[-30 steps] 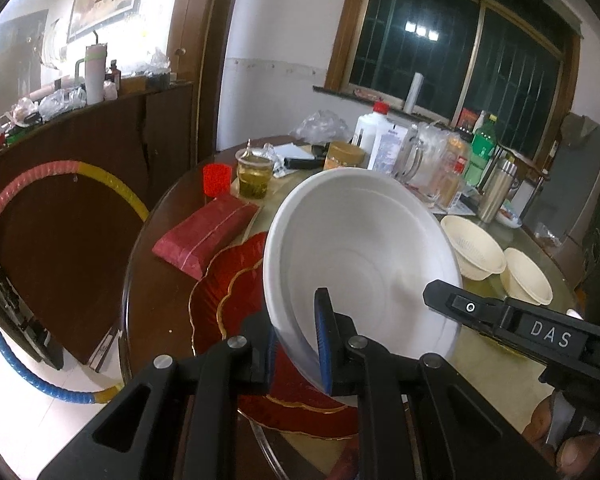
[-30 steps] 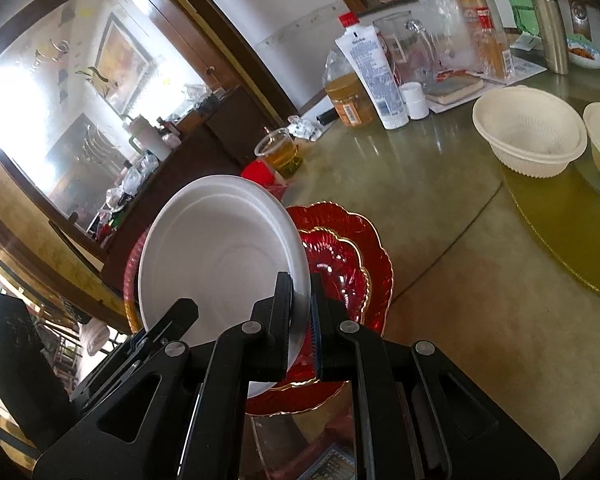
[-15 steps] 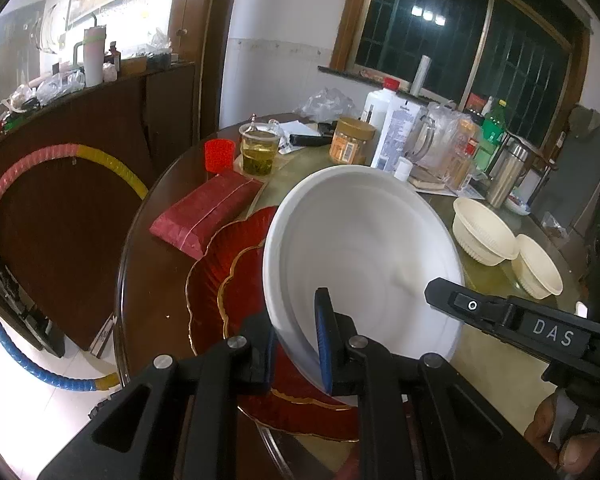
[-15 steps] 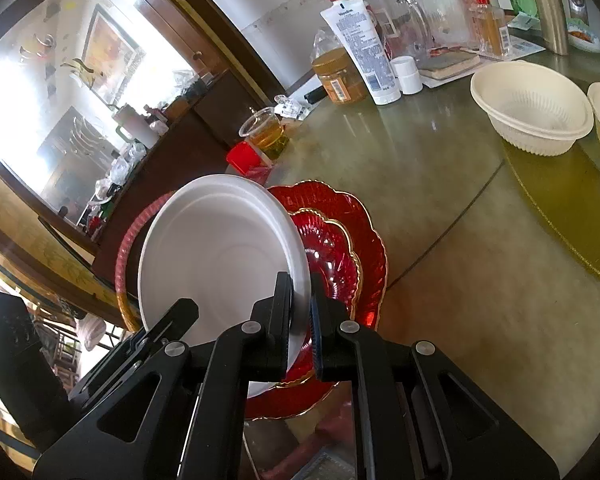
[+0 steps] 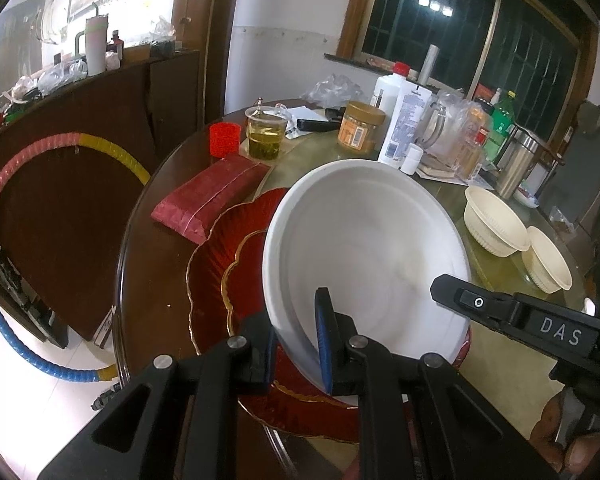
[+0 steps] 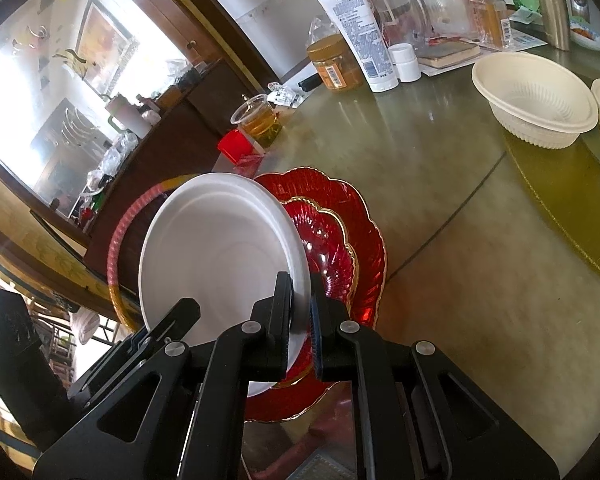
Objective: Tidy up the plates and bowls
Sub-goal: 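Carry the tilted white bowl with both tools over the red plate stack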
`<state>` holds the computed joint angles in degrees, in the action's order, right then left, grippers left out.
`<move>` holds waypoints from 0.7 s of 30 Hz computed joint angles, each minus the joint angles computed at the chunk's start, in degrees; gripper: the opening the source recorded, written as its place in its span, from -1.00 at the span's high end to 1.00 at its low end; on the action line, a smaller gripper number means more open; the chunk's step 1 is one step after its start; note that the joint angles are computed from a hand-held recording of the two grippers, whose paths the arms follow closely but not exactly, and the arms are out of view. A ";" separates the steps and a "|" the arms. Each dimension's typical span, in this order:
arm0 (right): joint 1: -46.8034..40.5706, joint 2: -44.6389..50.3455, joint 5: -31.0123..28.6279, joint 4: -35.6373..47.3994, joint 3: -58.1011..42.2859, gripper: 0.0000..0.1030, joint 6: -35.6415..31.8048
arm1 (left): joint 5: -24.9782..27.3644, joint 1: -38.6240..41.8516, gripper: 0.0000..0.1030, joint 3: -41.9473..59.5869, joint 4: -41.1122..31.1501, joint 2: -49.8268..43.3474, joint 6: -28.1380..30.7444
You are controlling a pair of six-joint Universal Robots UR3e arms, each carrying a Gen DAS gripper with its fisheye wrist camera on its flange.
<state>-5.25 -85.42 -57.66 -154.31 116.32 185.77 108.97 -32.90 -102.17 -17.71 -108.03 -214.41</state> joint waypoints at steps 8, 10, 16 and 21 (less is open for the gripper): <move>0.39 0.51 -0.77 0.52 -0.68 0.84 -0.14 | -0.37 0.23 0.69 -0.23 -0.09 -0.12 0.01; 0.50 0.60 -0.98 0.89 -1.03 0.84 -0.17 | -0.48 0.31 0.69 -0.23 -0.18 -0.12 -0.02; 0.94 0.72 -1.56 1.30 -1.53 0.84 -0.07 | -1.02 0.62 0.69 -0.23 -0.59 -0.09 -0.20; 1.09 0.64 -1.75 1.59 -1.61 0.84 -0.03 | -1.07 0.71 0.69 -0.38 -0.74 0.02 -0.14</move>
